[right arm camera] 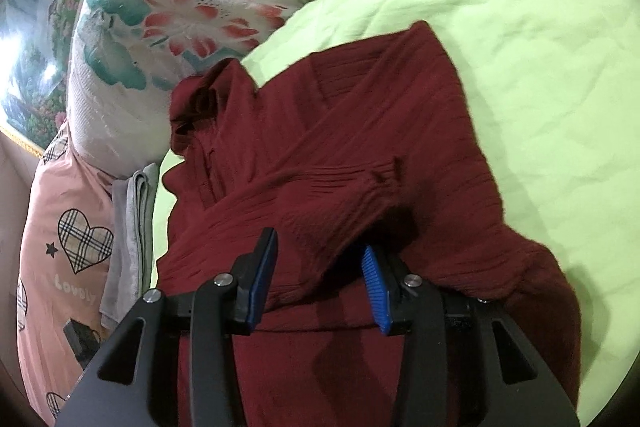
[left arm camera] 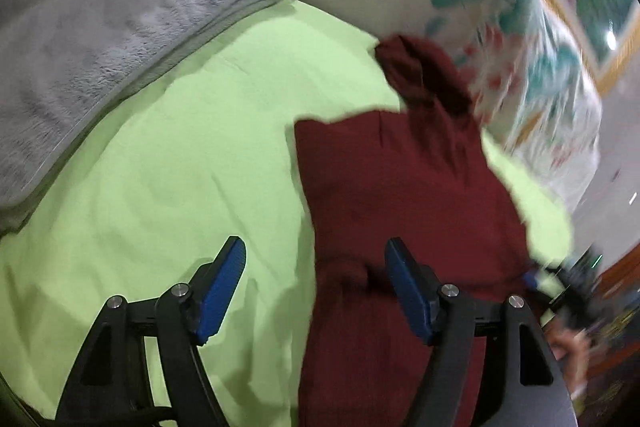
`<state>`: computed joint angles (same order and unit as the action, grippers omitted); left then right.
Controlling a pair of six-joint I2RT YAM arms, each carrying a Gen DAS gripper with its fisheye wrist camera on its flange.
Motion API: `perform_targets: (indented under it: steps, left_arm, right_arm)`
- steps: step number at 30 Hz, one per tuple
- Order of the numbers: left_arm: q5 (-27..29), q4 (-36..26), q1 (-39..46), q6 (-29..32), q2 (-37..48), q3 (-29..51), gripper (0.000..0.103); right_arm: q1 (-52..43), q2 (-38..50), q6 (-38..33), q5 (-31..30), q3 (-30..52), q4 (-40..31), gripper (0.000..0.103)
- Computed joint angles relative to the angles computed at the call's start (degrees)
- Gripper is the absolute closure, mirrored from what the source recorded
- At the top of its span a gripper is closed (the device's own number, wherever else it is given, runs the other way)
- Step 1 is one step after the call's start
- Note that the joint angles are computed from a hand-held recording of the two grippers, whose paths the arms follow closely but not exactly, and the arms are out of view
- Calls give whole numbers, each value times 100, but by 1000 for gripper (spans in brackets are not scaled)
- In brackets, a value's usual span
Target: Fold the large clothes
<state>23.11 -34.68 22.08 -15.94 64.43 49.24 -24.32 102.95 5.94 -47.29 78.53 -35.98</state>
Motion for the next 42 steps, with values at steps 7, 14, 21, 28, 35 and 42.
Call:
perform_targets:
  steps: [7,14,21,28,35,42]
  left_arm:
    - [545,-39,-103,136,2773,1815,32]
    - [-275,745,-636,312,2949,1973,99]
    - [-2491,1686,-1414,970,2791,1657,99]
    - [-2033,1278,-1080,826,2788,1695,86]
    - [-1350,942,-1174,566,883,440,86]
    - [-1660,1114,-2031,517,694,-200,86]
  right_arm:
    - [90,-54,72,10,-92,195,60]
    - [160,-212,44,-58,-245,559,89]
    - [298,-677,-75,471,-496,968,95]
    - [257,-424,-257,654,-362,515,95]
    - [62,-270,259,146,-338,603,59]
    - [374,-521,-100,802,-275,420,98]
